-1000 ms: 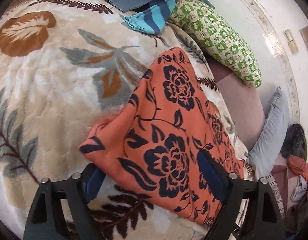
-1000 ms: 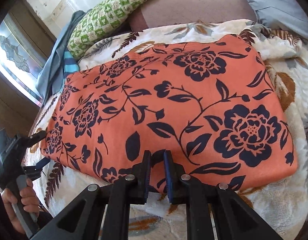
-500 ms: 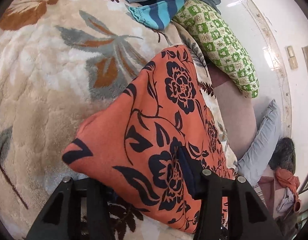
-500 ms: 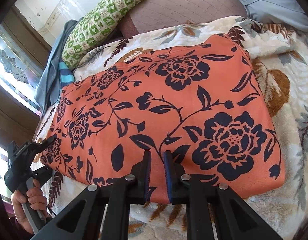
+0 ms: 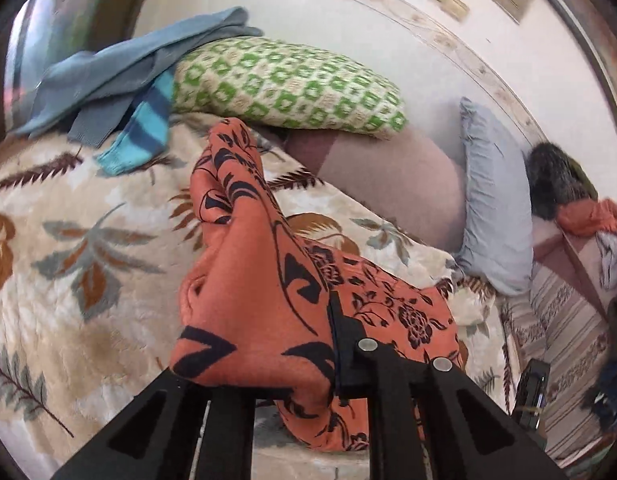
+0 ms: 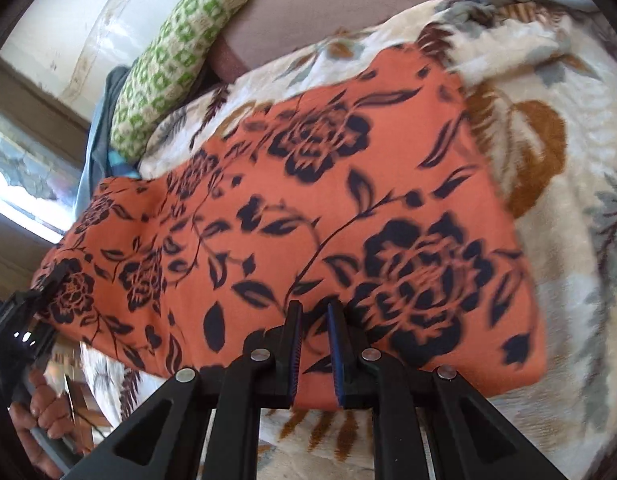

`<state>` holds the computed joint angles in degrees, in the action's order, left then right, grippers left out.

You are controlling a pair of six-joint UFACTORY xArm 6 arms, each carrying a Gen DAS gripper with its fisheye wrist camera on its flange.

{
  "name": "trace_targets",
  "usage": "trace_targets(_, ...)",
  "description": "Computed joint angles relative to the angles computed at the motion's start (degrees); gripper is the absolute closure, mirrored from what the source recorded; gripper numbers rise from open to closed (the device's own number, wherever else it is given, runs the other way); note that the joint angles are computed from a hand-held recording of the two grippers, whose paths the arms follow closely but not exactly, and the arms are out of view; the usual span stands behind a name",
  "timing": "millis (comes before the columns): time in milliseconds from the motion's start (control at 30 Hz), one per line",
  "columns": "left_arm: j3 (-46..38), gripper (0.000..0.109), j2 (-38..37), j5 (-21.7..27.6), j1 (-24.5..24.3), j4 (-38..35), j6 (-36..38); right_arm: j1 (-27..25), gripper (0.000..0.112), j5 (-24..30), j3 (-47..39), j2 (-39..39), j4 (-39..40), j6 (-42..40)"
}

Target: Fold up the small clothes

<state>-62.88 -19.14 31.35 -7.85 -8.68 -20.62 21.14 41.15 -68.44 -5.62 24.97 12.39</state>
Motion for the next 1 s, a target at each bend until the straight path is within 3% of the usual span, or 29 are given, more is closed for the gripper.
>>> trace_targets(267,-12.19,0.095,11.69,2.96,-15.66,7.58,-1.02,-7.74,0.097,-7.55,6.99,-5.83,7.46,2.32)
trace_targets(333,-14.64,0.093,16.31,2.97,-18.94,4.85,-1.15,-9.70,0.097,-9.71,9.10,-7.44,10.18,2.66)
trace_targets(400,-17.31,0.078,20.95,4.40,-21.27,-1.67,3.61,-11.65,0.097,-11.56,10.36,-8.21,10.50,4.33)
trace_targets(500,-20.87,0.076,24.21,12.64,-22.37,-3.19,5.63,-14.53,0.096,-12.79,12.10,-9.31,11.32,6.78)
trace_targets(600,-14.81,0.067,18.42,8.20,-20.61,-9.44,13.23,-16.08,0.096,-12.28,12.19,-9.49,11.17,7.43)
trace_targets(633,-12.37,0.063,15.83,6.04,-19.80,-10.78,15.17,-16.19,0.096,-12.02,11.62,-9.18,12.17,5.93)
trace_targets(700,-7.37,0.042,10.46,0.31,-18.31,-7.31,14.14,-15.32,0.096,-13.13,11.09,-9.28,15.57,1.30)
trace_targets(767,-3.63,0.039,6.05,-3.19,-16.26,0.95,7.83,-13.90,0.096,-14.12,10.18,-9.32,22.80,-7.93)
trace_targets(833,-2.24,0.039,4.23,-3.85,-14.13,1.51,6.18,-11.27,0.096,-14.66,8.28,-8.63,29.34,-17.28)
trace_targets(933,-4.82,0.039,6.12,5.50,-12.72,13.23,-3.25,-8.32,0.096,-9.30,4.67,-6.74,41.42,-31.32)
trace_targets(1000,-5.57,0.039,8.08,11.52,-13.19,18.92,-6.08,-7.73,0.096,-2.87,2.49,-4.93,42.90,-32.90)
